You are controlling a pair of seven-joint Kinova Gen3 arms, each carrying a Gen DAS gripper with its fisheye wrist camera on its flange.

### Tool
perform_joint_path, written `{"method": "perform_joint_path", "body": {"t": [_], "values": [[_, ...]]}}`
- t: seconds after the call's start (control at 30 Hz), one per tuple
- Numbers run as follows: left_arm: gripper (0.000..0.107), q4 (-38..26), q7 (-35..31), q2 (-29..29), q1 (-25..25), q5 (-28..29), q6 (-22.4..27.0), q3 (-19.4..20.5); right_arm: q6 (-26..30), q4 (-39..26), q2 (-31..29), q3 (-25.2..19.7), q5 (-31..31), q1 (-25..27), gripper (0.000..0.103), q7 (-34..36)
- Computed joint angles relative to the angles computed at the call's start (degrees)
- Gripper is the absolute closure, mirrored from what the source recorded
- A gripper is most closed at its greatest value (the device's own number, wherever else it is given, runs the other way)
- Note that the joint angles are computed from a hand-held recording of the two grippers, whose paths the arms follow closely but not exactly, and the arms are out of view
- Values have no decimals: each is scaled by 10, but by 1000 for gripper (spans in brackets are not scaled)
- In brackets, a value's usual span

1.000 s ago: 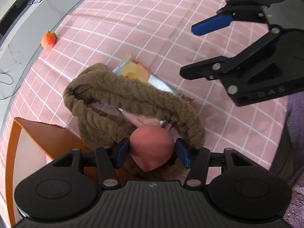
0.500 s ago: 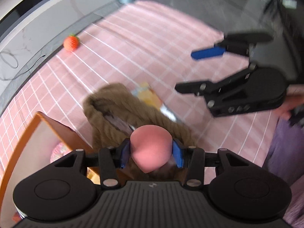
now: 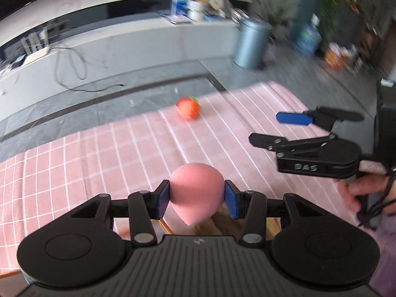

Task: Organize soft objects
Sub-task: 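Grasp the orange crocheted ball with the right tool while the left tool holds the sponge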

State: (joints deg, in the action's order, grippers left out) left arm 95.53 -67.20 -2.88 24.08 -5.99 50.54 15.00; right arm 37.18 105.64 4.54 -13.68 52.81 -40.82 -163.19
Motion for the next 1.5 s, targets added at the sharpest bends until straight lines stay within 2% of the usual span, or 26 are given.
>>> {"method": "perform_joint_path", "body": {"t": [0.17, 0.33, 0.47, 0.53, 0.67, 0.8, 0.87, 0.93, 1.0, 1.1, 1.2, 1.3, 1.5], "values": [[55, 19, 22, 17, -21, -8, -64, -19, -59, -55, 87, 46, 35, 8, 35, 18], [55, 33, 11, 27, -33, 2, -91, -34, -112, -118, 163, 73, -31, 36, 35, 81], [55, 51, -12, 20, -47, 27, -105, -43, -122, -154, 203, 84, -75, 43, 35, 132], [55, 57, -12, 20, -52, 28, -112, -44, -120, -169, 217, 87, -95, 44, 38, 160], [55, 69, -21, 19, -60, 46, -125, -47, -107, -188, 234, 111, -120, 23, 56, 191], [55, 80, -7, 12, -63, 46, -137, -45, -118, -181, 232, 149, -132, -7, 60, 202], [55, 88, 0, 1, -65, 49, -144, -45, -114, -178, 226, 158, -145, -18, 61, 219], [55, 97, 6, -14, -68, 60, -152, -46, -113, -168, 212, 171, -147, -35, 67, 227], [55, 113, 29, -38, -71, 51, -163, -37, -116, -146, 187, 186, -131, -62, 67, 216], [55, 136, 64, -80, -78, 47, -168, -21, -108, -109, 136, 182, -101, -90, 67, 190], [55, 156, 91, -131, -86, 47, -161, -2, -81, -76, 77, 154, -77, -110, 67, 159], [55, 162, 110, -177, -95, 52, -135, 14, -49, -45, 18, 122, -36, -139, 67, 97], [55, 155, 127, -260, -110, 75, -58, 34, 15, -24, -67, 24, -27, -163, 67, 16]]}}
